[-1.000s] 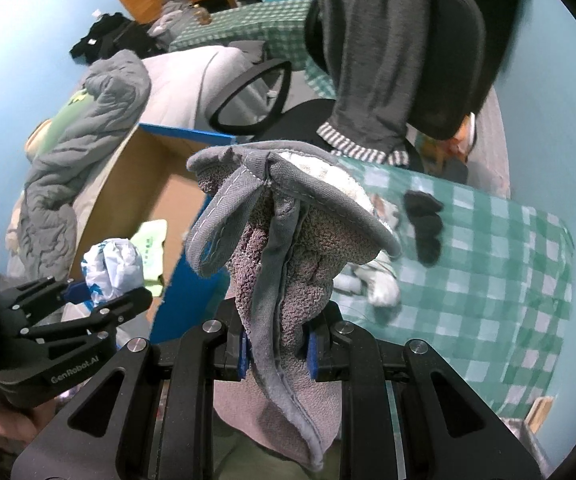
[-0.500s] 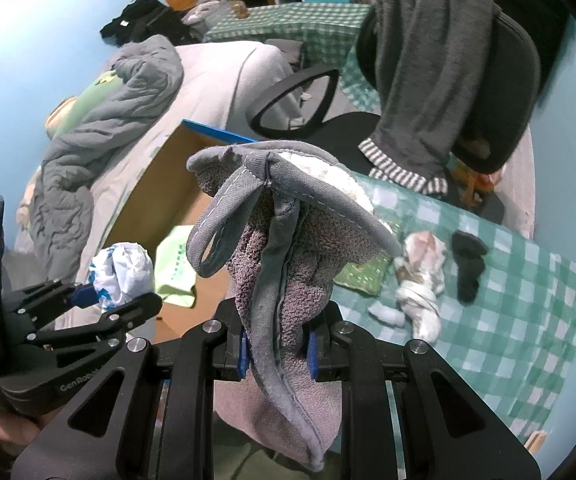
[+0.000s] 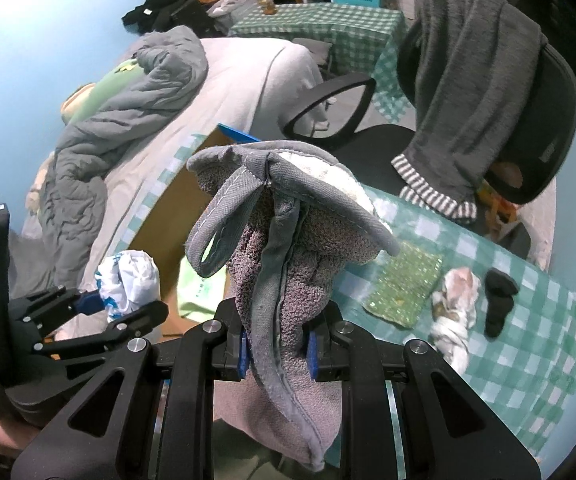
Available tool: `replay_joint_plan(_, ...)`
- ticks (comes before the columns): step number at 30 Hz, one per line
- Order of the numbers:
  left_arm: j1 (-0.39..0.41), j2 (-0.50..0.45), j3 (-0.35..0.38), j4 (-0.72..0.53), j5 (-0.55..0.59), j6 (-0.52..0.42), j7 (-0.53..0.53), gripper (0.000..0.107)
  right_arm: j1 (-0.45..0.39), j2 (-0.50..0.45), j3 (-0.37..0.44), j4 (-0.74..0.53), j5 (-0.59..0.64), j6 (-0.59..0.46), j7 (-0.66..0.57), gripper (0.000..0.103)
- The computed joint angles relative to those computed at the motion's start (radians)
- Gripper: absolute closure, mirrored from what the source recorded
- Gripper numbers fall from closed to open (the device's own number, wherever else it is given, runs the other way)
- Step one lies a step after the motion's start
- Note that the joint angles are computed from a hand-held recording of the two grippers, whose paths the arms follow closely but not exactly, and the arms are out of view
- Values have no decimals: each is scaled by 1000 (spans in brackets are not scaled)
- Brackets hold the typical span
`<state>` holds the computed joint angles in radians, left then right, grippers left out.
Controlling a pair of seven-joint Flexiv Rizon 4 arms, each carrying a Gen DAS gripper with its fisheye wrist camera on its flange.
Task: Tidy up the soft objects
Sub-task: 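Lift the blue-striped sock and brown mitt and carry both over the cardboard box, then open both tools to drop the sock and mitt into the box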
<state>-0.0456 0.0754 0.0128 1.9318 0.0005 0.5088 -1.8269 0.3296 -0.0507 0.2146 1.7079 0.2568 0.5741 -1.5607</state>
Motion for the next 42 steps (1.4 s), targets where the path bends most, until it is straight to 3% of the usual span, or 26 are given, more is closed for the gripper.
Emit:
replay_joint_plan(20, 49, -17, 27, -3, 24, 2, 5, 62, 55, -150, 39, -135, 8, 15, 3, 84)
replay_joint_plan(38, 51, -68, 30, 17, 8, -26, 15, 62, 57, -225, 54, -146, 0, -20, 23, 83)
replay_joint_plan(42, 45, -72, 27, 18, 17, -32, 12, 59, 52, -229, 56, -148, 12, -36, 19, 76)
